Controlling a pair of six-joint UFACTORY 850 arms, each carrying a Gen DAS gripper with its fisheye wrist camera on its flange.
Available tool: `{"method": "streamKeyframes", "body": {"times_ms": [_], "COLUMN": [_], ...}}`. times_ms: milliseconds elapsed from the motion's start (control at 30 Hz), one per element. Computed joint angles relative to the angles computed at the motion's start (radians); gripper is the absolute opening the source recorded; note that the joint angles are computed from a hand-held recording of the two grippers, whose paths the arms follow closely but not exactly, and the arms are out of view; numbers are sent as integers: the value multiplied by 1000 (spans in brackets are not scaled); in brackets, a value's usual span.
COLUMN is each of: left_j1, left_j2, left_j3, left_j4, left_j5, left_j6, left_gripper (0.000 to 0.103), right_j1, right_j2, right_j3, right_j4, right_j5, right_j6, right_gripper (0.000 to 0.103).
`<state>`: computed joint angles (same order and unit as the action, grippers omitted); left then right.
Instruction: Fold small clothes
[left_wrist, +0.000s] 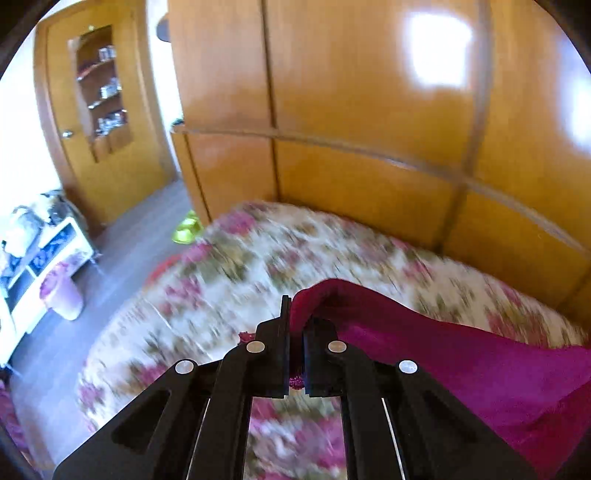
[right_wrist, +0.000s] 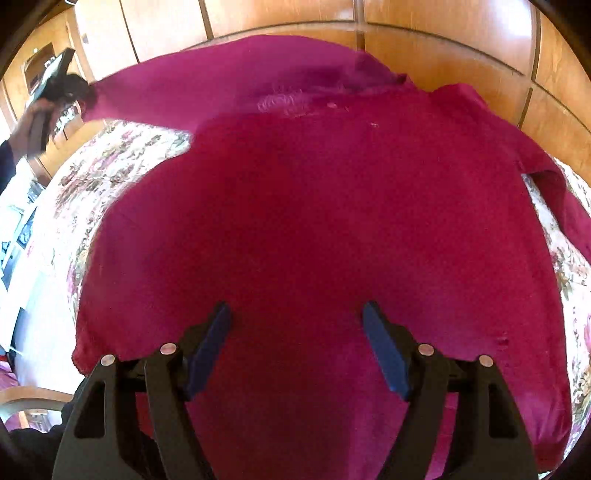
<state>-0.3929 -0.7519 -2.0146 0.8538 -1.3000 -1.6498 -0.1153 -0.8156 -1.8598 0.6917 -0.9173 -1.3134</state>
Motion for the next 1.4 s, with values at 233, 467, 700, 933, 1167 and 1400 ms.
{"method": "streamKeyframes", "body": {"times_ms": [233, 467, 700, 933, 1167, 1400], "left_j1": [63, 97, 30, -130, -280, -346], "left_j2": [-239, -226, -15, 138, 41, -138], "left_j3": [-393, -240, 162, 385, 286, 35], "left_j4": [-58, -278, -294, -198, -299, -525], "left_j5": [-148, -96, 49, 500, 914, 864], "left_j6": [189, 127, -88, -182, 62, 326], "left_gripper": [4, 13, 62, 62, 62, 62], "right_j1": [9, 15, 17, -33, -131, -197], "right_j2": [1, 11, 11, -15, -160, -403], "right_j3": [9, 28, 21, -69, -337, -719], "right_j4": [-35, -40, -37, 13, -121, -223], "right_j5": [25, 40, 25, 62, 116, -216], "right_j6": [29, 31, 35, 94, 350, 530], "right_gripper": [80, 88, 90, 90, 90, 74]}}
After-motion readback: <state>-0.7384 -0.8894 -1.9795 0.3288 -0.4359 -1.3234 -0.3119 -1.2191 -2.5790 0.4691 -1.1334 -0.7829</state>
